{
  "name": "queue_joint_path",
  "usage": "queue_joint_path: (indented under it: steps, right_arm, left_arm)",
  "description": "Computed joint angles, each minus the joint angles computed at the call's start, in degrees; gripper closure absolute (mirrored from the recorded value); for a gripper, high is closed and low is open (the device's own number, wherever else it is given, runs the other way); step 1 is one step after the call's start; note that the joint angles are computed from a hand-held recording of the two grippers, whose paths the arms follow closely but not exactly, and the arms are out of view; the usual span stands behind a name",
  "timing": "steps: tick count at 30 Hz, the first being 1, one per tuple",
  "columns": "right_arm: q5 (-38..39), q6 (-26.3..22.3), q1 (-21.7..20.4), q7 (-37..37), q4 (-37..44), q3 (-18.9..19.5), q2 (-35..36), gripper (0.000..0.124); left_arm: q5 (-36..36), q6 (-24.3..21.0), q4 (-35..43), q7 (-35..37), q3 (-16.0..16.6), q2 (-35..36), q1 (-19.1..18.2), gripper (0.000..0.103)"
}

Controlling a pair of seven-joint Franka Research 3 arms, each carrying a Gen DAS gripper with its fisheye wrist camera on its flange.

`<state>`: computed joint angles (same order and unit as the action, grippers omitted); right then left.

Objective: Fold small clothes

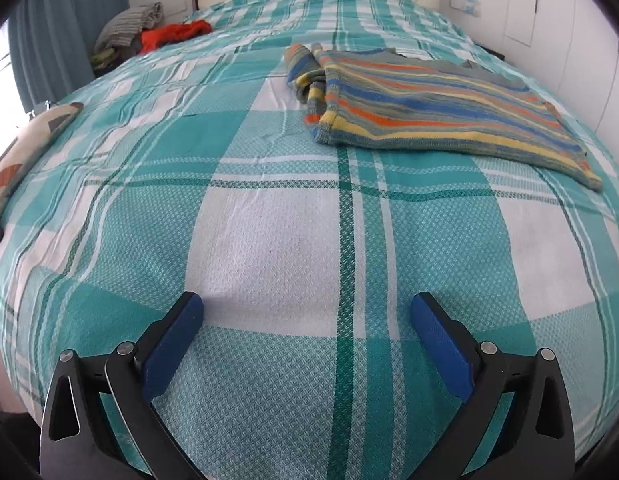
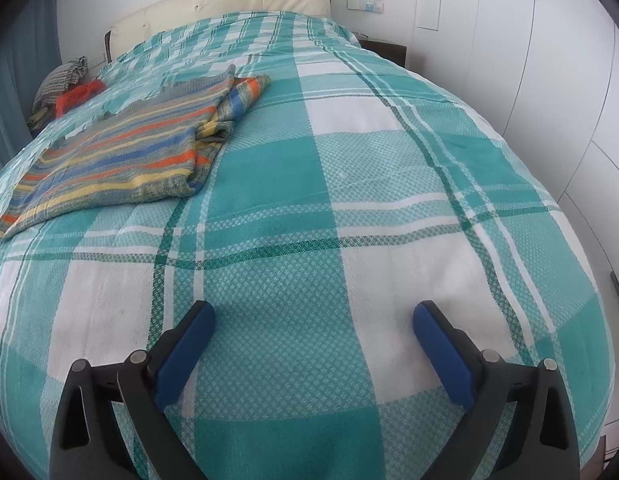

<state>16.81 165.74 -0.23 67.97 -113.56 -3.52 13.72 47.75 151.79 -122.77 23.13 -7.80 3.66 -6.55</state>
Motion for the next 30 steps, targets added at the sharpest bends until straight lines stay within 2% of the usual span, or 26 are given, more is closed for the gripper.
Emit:
queue_joint_path:
  steps: [16,30]
  right_arm:
    - [-0.47,0.88,0.34,0.27,-0.63,-0.14,-0.09,0.023]
    - [-0.73,1.07,0.37,0.37,-0.86,-0.17,-0.10,0.023]
  left_arm:
    - [0.10,-3.22,1.52,0.26,-0.24,0.96,-0.83,0.001]
    - [-0.94,-3.69,1.85,1.40,-0.16,1.13,-0.99,0.001]
